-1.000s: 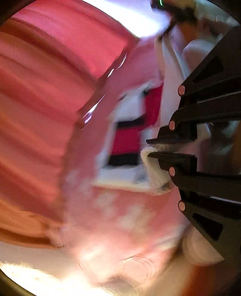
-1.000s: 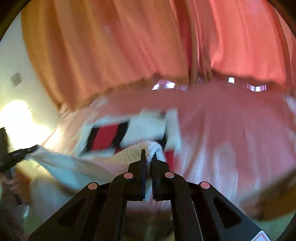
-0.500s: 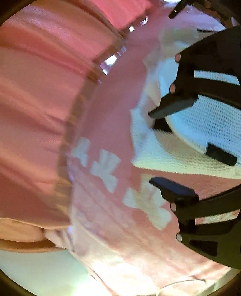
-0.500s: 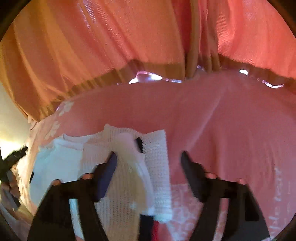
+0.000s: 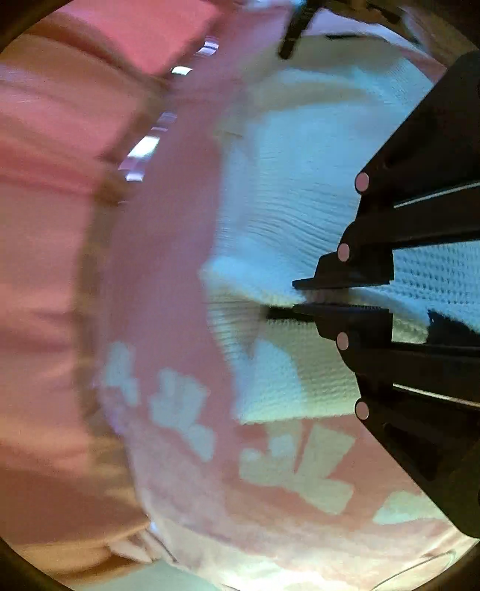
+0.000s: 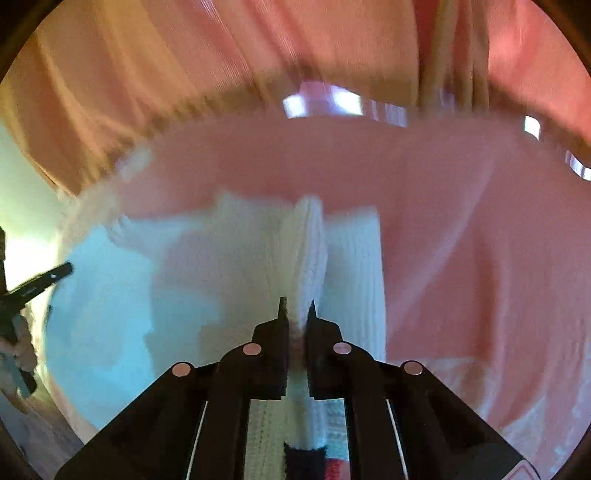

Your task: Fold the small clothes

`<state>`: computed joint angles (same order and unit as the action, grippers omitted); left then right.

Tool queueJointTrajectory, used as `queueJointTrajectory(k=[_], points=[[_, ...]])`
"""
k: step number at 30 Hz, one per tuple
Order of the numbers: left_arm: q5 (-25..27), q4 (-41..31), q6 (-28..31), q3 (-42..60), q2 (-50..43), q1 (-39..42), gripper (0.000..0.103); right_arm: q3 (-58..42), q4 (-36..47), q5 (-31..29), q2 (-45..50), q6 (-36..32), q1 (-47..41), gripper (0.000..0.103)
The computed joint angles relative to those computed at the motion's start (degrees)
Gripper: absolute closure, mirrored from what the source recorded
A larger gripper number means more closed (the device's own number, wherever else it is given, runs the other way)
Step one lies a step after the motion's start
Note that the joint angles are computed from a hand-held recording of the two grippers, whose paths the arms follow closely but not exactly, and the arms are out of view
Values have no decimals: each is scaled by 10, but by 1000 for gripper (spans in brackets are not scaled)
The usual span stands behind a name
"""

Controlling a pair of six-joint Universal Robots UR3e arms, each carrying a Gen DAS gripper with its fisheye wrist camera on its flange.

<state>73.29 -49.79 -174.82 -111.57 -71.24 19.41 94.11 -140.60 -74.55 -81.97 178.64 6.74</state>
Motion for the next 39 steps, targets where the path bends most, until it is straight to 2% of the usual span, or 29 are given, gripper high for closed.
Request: queueJointTrajectory(k=[2,3,4,5,6,8,9,11,12,13,15,17,18,19,20,21,22,24,26,27,28,30,32,33,34,35,36,39], points=[[-21,0,-12,3,39,34,97,26,-51,31,-50,10,-15,97],[-19,1,-23,2,41,45,97,25,-69,17,-48,19,-15,97],[12,9,-38,5,22,40,97,6,-56,-22,-22,10,-8,97],[67,15,-51,14,-16,20,97,-27,-22,-57,16,11,1,97],[89,7,-52,21,-44,14,97,-64,32,-68,57,13,0,97],[83,-23,-60,26,-57,18,97,-82,76,-52,87,38,-8,97],[76,-24,-56,23,-45,20,97,-70,56,-44,72,37,-7,97],[96,2,-51,15,-28,12,97,-46,-8,-43,46,21,2,97],[100,1,-52,16,-38,15,97,-59,-3,-65,62,18,7,97],[90,-20,-57,20,-47,27,97,-90,43,-78,99,25,3,97],[80,-35,-62,25,-45,35,97,-84,57,-62,104,56,-9,97],[102,-14,-56,23,-40,21,97,-51,2,-54,70,45,-4,97],[116,-8,-59,25,-51,10,97,-52,-16,-73,75,36,5,97],[127,-8,-58,25,-65,1,97,-72,0,-95,96,35,13,96],[141,-11,-62,29,-79,-13,97,-105,55,-98,131,32,12,96],[153,-10,-64,35,-85,-24,95,-119,76,-97,147,34,11,96],[166,-11,-65,39,-81,-37,93,-113,61,-113,143,45,18,94],[137,-12,-64,40,-42,-30,90,-96,27,-149,105,61,41,87],[133,-5,-80,43,-10,-32,78,-73,-20,-166,69,64,60,83],[127,5,-90,44,1,-32,61,-68,-34,-165,55,65,67,83],[125,11,-98,49,-1,-37,53,-66,-38,-153,47,65,66,83],[132,20,-116,78,-41,-64,53,-95,-12,-103,62,74,67,84],[147,14,-122,104,-87,-93,53,-142,31,-82,104,72,76,94],[165,12,-125,116,-114,-110,53,-172,59,-84,129,66,81,97],[197,0,-131,134,-151,-132,53,-211,94,-112,166,61,94,98],[209,-7,-131,140,-167,-141,53,-246,124,-166,205,57,111,101],[222,-18,-130,148,-185,-147,53,-257,133,-197,222,55,116,103],[236,-20,-133,150,-190,-152,53,-234,127,-163,180,84,92,103]])
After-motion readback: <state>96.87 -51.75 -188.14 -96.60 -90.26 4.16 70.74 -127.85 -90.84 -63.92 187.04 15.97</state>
